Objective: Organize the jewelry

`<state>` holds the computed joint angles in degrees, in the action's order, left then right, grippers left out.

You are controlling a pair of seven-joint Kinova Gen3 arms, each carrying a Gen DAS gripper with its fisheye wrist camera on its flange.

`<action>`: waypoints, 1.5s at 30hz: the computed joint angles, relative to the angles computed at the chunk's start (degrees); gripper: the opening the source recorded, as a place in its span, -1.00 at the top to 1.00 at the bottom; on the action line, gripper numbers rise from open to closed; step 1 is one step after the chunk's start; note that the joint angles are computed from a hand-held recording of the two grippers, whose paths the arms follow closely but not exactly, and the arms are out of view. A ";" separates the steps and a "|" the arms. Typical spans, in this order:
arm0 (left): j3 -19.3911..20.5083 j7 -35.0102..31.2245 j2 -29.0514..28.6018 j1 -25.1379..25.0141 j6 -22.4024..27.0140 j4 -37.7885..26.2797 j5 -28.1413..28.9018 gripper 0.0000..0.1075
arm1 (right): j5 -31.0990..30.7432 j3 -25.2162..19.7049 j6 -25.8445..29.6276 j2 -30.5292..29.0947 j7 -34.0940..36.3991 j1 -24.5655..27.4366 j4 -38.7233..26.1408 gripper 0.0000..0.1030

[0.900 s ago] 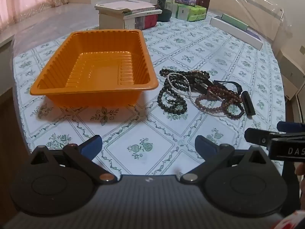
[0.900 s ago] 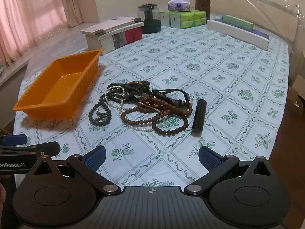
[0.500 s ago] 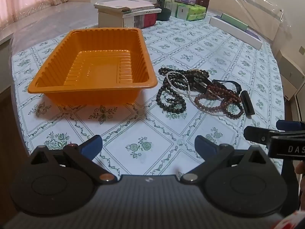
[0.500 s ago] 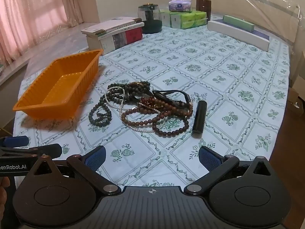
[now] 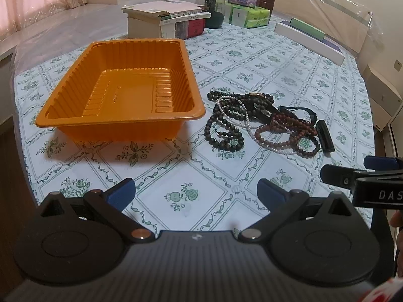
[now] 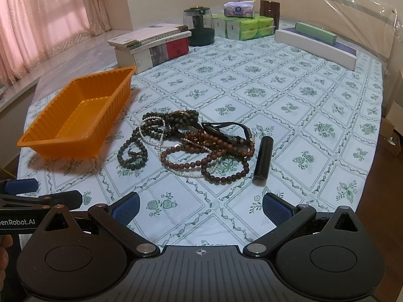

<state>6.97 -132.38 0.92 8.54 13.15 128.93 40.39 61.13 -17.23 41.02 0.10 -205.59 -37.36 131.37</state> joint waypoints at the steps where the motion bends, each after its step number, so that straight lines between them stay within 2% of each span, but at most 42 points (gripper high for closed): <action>1: -0.01 -0.05 -0.01 0.00 0.06 -0.02 0.02 -0.90 | 0.12 -0.02 0.00 -0.02 -0.11 -0.02 0.06 -1.00; 29: -0.20 -0.11 -0.11 0.09 0.45 0.05 0.40 -0.90 | 0.45 -0.11 0.31 0.37 -0.46 -0.43 0.16 -1.00; 45: -0.39 -3.32 0.09 -0.63 1.00 0.17 3.24 -0.90 | 0.42 -0.02 0.33 0.46 -0.55 -0.69 0.27 -1.00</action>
